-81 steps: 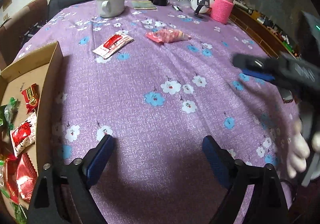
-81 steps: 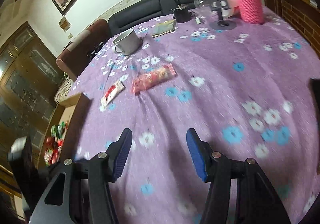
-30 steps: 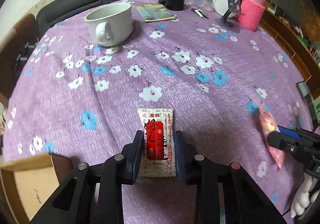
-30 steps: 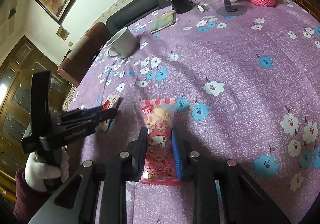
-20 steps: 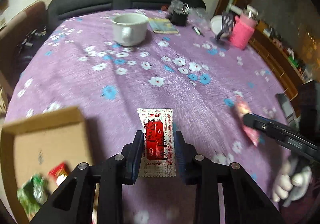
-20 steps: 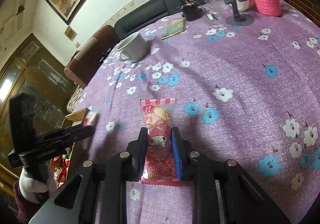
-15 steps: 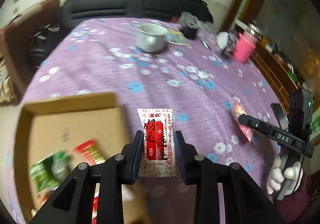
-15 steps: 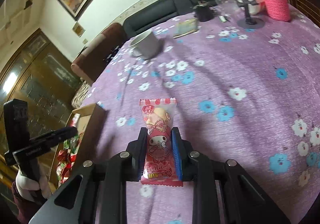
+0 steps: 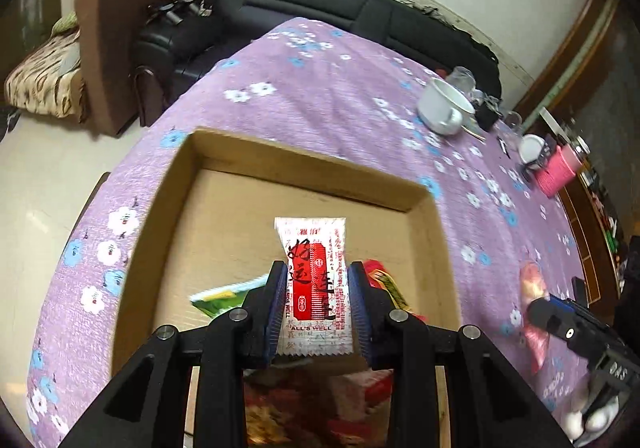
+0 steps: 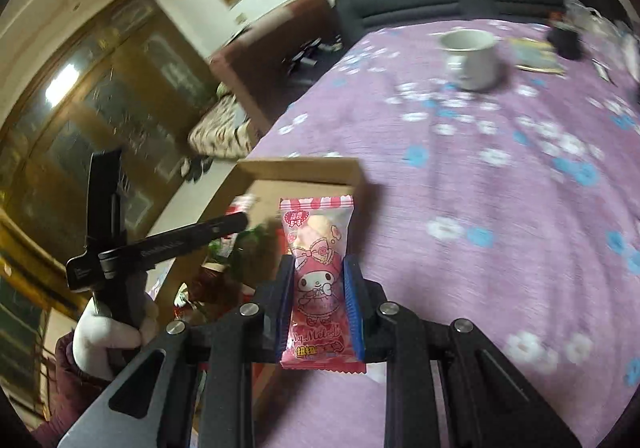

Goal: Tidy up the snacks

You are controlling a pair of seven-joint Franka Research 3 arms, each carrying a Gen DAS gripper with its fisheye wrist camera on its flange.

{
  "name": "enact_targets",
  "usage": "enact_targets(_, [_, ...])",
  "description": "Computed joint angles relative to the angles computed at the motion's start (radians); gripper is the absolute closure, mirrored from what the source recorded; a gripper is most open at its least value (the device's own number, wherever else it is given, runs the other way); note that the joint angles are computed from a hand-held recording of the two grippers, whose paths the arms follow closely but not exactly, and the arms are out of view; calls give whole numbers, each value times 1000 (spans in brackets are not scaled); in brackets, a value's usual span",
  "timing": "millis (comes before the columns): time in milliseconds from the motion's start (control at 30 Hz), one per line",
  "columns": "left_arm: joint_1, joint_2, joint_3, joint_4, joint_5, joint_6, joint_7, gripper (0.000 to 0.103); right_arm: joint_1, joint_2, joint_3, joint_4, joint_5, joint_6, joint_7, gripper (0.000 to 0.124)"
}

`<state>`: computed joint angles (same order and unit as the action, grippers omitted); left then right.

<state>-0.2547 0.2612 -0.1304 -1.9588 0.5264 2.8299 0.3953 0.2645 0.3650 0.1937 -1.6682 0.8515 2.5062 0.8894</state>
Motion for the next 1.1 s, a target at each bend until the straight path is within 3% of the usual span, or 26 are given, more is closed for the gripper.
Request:
enact_targets(200, [23,-21,13,-63,-12,106,-47,63,106,150,-21,195,-211,-14,177,101])
enact_targets(267, [32,-35,13,-94,-24,160,-48,45,134,199,-29,255,-277,-5,234,100])
enact_targets(300, [28,-40,20,-103,-18,173,-56,41,135,215,-25,273,-291,-7,250,99])
enact_targets(433, [-6,-86,71,-161,60,234,-158,36,119,237,-5,293,-306,12,283,80])
enact_targets(533, [-73,-137,149,-185,293,232,-384,32,86,189,19,226,-269,44,259,75])
enact_targets(633, [-91,-174,161,-186,517,210,-593,30,46,121,41,128,-196,90,207,74])
enact_targets(733, [-97,-202,126,-176,681,146,-747,26,-6,25,69,-5,-68,130,117,74])
enact_targets(800, [-97,-213,85,-165,709,78,-760,25,-27,-34,75,-78,28,146,46,73])
enact_targets(967, [-121,-220,-47,-104,733,-208,-723,14,-33,-194,61,-254,270,225,-174,70])
enact_targets(1100, [-152,-208,-133,-44,773,-420,-713,11,-15,-332,24,-378,492,286,-384,67])
